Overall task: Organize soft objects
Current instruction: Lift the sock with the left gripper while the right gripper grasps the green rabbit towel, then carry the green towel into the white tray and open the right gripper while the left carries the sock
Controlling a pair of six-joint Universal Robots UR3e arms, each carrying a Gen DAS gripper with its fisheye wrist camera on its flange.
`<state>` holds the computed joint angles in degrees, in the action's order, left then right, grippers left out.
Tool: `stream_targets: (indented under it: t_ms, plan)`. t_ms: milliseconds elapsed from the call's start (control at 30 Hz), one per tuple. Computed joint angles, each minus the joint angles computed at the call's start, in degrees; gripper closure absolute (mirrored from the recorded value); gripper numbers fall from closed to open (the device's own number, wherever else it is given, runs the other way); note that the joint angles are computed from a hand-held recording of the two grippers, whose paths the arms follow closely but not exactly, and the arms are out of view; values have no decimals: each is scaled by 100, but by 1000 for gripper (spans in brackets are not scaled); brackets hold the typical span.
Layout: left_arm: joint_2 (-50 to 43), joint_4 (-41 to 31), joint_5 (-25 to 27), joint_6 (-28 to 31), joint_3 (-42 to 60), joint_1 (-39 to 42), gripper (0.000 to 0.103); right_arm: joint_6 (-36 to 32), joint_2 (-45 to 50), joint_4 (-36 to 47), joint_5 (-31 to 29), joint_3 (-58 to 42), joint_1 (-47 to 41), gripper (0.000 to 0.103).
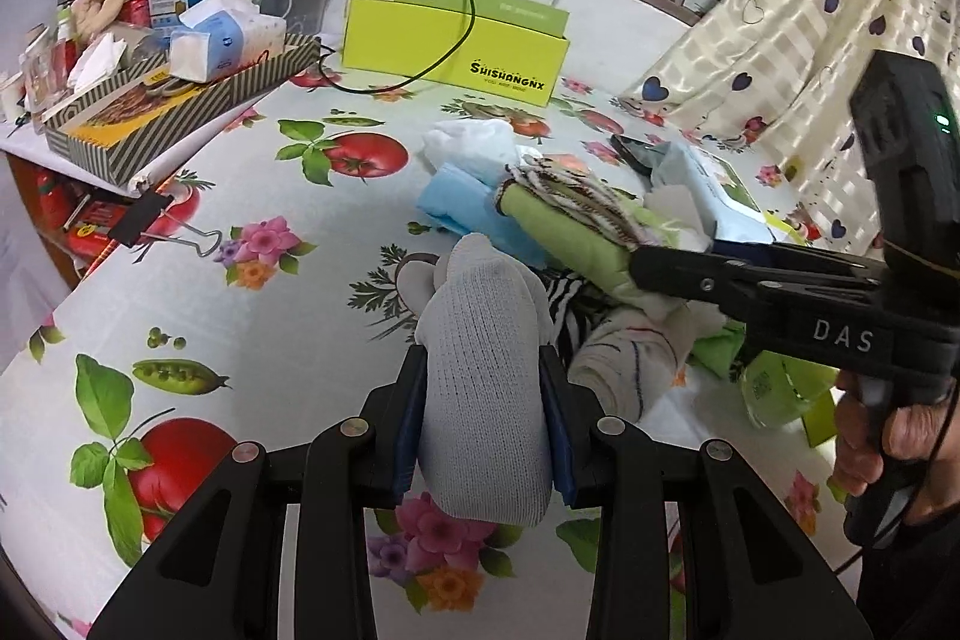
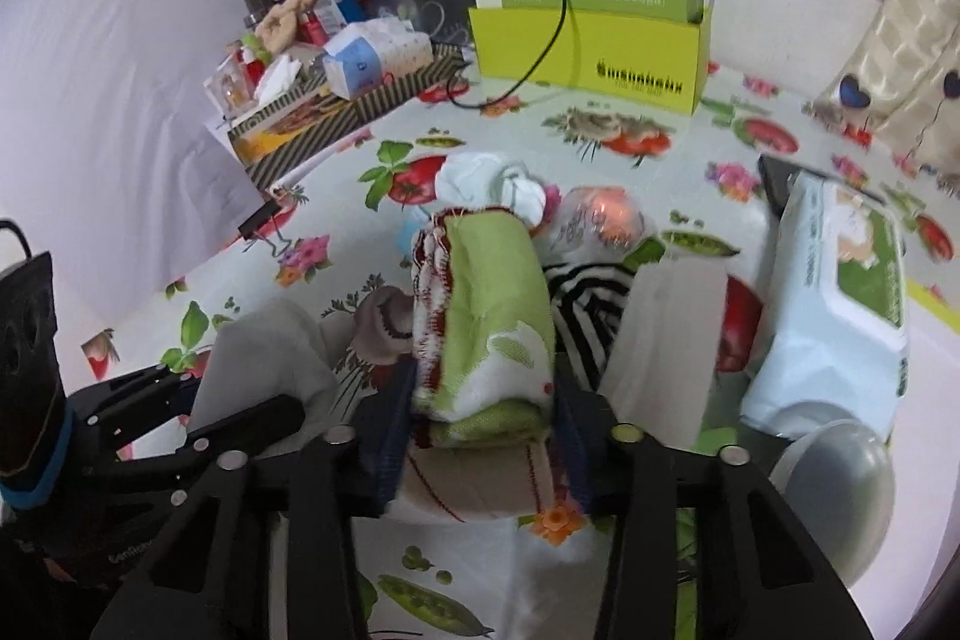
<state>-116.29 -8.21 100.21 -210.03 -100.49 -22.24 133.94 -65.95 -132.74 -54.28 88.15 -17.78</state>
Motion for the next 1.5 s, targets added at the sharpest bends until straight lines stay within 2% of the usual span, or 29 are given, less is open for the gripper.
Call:
stream_targets:
  t_ms: [67, 233, 433, 733, 1000, 1333, 1500]
  plan:
    - [21, -91, 52, -15, 48, -12, 67, 5, -125, -120, 108, 152, -69, 73]
    - [108, -239, 163, -43, 139, -80, 67, -112, -630, -382, 451, 677, -361, 74]
    - [155, -423, 242, -13, 363, -189, 67, -402, -1200, -192, 950, 1140, -829, 74]
    - [105, -750, 446, 64, 884, -404, 67, -1118, -2052, 658, 1698, 1632, -1664, 74]
    - [-58, -974, 494, 148, 1475, -636, 67, -2021, -2863, 1892, 2318, 1808, -2628, 74]
    - [-545, -1357, 424, 398, 2581, -962, 67, -2243, -2867, 2137, 2504, 1778, -3613, 74]
    - [-918, -1656, 377, 507, 3335, -1101, 67, -1815, -2436, 1512, 2432, 1679, -3932, 74]
